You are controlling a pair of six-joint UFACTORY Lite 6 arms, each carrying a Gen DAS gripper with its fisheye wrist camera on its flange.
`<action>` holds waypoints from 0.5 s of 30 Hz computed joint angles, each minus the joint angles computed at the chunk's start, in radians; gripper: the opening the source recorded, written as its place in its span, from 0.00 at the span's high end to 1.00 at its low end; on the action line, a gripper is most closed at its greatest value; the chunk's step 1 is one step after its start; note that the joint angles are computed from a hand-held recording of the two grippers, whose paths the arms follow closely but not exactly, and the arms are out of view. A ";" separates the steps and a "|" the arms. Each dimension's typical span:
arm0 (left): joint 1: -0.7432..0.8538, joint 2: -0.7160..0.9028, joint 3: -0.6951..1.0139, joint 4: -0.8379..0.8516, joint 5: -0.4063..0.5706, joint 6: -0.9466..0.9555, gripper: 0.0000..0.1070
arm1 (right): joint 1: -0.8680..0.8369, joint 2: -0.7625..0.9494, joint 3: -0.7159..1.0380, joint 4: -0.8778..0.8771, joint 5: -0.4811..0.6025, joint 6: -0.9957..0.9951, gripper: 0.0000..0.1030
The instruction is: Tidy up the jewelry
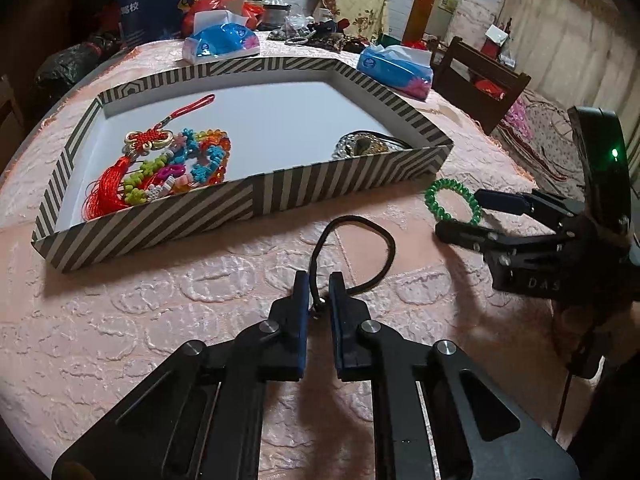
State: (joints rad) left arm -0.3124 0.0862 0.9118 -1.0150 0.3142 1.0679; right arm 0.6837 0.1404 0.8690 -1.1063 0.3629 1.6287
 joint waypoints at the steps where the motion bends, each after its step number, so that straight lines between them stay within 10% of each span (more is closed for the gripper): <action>1: -0.001 -0.004 -0.005 0.000 -0.001 0.001 0.92 | 0.001 -0.008 -0.008 -0.010 0.009 0.013 0.39; 6: -0.003 -0.050 -0.048 0.053 -0.010 -0.053 0.92 | -0.018 -0.076 -0.063 0.024 0.019 0.020 0.80; 15: 0.091 -0.258 -0.212 0.083 0.069 -0.034 0.92 | 0.078 -0.318 -0.205 0.280 -0.013 -0.022 0.93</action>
